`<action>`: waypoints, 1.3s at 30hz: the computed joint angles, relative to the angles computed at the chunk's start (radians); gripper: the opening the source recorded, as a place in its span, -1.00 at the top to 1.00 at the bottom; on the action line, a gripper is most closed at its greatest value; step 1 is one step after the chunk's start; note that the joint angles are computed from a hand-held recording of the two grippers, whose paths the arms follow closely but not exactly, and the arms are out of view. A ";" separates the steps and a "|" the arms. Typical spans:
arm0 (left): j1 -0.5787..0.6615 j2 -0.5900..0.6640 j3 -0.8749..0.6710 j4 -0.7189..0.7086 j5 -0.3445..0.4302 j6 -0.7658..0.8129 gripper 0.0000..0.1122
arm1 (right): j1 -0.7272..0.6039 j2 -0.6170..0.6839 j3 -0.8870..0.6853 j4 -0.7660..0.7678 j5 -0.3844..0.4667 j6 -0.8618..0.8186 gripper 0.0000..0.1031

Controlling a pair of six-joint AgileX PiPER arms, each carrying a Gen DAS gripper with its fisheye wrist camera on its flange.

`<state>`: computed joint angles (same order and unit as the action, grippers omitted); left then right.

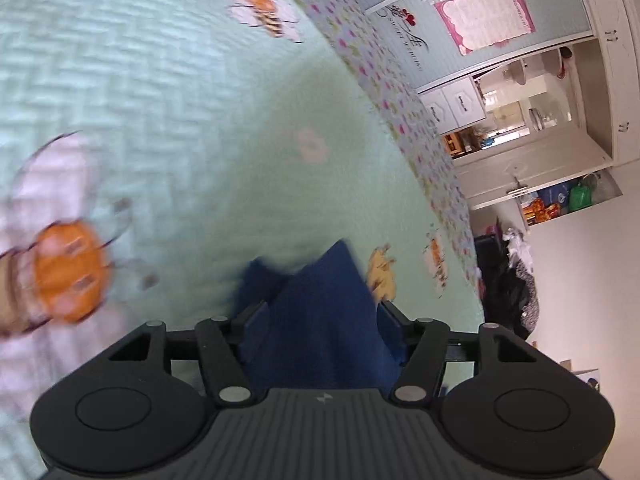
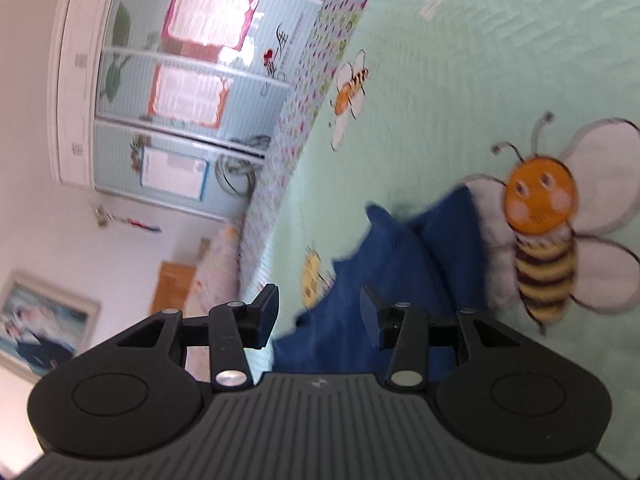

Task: Fold clothes

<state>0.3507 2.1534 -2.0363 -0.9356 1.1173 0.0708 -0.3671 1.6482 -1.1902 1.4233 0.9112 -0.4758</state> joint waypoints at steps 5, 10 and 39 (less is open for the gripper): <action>0.072 -0.268 0.500 -0.117 -0.093 0.309 -0.10 | -0.062 -0.165 0.158 -0.098 0.012 -0.074 0.07; 0.133 -0.385 0.733 -0.172 -0.120 0.469 -0.10 | -0.174 -0.275 0.258 -0.182 0.110 -0.143 0.07; -0.215 -0.758 0.953 0.764 -0.481 0.048 -0.30 | 0.001 -0.476 0.419 -0.460 -0.189 0.021 0.54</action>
<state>0.1353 1.3950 -1.0834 -0.1715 0.6366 0.1192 -0.3664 1.1727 -0.7709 0.9632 0.7222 -0.4551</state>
